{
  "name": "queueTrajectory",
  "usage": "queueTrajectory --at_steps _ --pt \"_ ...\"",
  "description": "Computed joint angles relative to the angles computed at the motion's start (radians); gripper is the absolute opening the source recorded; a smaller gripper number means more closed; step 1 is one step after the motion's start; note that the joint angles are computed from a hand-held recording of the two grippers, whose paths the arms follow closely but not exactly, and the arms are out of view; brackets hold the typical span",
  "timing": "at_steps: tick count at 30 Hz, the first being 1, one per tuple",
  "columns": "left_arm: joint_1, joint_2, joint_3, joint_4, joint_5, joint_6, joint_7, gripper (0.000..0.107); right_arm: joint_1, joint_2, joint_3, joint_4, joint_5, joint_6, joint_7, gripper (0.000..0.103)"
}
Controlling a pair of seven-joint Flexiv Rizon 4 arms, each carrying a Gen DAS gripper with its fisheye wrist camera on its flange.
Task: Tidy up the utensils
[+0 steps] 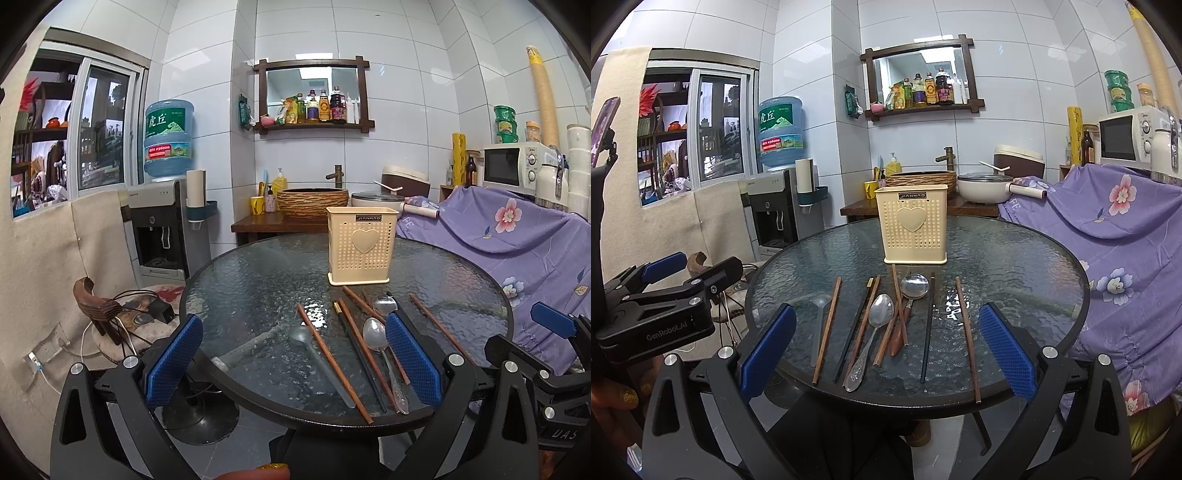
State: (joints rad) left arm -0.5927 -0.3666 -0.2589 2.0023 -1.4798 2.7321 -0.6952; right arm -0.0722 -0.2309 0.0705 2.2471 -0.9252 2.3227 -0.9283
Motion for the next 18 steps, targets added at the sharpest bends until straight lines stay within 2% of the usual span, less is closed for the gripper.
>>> queueTrajectory --at_steps 18 --pt "0.001 -0.001 0.0 -0.001 0.0 -0.001 -0.001 0.097 0.0 0.002 0.001 0.003 -0.001 -0.001 0.002 0.098"
